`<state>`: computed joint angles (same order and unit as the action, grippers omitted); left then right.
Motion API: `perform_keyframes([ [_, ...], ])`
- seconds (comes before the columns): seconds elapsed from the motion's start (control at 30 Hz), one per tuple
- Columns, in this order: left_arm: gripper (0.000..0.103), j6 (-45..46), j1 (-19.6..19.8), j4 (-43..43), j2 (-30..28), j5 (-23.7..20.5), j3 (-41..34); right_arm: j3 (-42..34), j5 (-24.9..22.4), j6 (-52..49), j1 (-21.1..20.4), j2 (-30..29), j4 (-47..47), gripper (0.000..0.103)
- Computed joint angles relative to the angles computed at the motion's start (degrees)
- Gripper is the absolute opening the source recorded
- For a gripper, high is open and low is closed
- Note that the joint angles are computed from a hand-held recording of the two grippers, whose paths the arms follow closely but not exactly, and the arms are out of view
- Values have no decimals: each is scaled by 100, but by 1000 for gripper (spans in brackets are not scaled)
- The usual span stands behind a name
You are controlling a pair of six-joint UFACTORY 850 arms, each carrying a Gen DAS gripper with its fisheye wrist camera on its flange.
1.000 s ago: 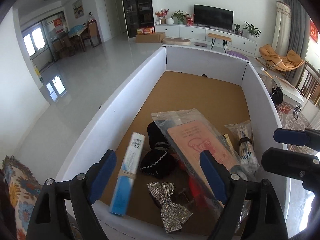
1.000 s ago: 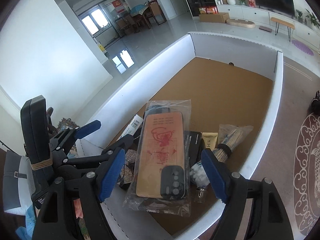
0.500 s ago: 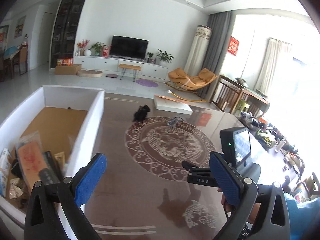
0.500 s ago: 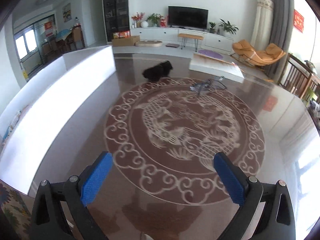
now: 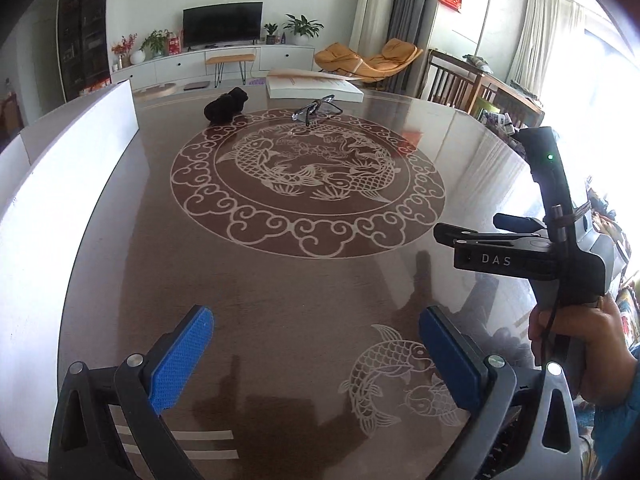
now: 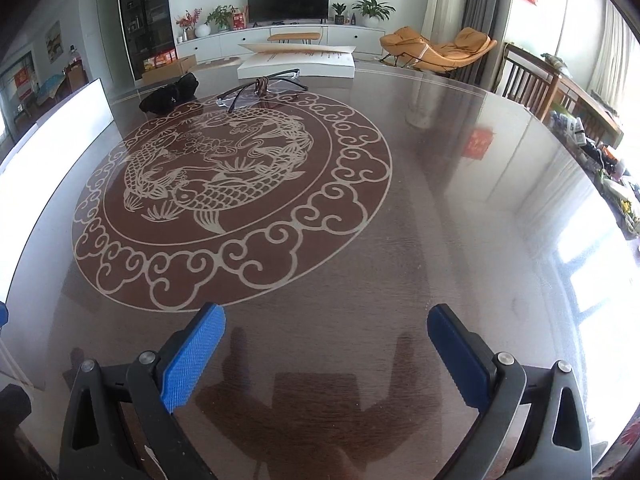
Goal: Organize objects
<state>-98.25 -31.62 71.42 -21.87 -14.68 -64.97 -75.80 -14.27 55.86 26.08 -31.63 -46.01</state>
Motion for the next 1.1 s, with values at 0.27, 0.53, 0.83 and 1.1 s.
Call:
perform_keyframes([
  [0.27, 103, 1193, 150, -1359, -303, -239, -223, -351, -3, -517, 19, -316, 519, 103],
  [0.53, 103, 2392, 314, -2373, -777, -733, -850, -431, 81, -898, -38, -383, 924, 103],
  [0.83, 103, 3758, 808, -3255, -1504, -896, -1987, -422, 92, -613, -18, -393, 679, 103],
  [1.1, 103, 5979, 1452, -4936, -2859, -1579, -4258, -424, 94, -587, -20, -397, 653, 103],
])
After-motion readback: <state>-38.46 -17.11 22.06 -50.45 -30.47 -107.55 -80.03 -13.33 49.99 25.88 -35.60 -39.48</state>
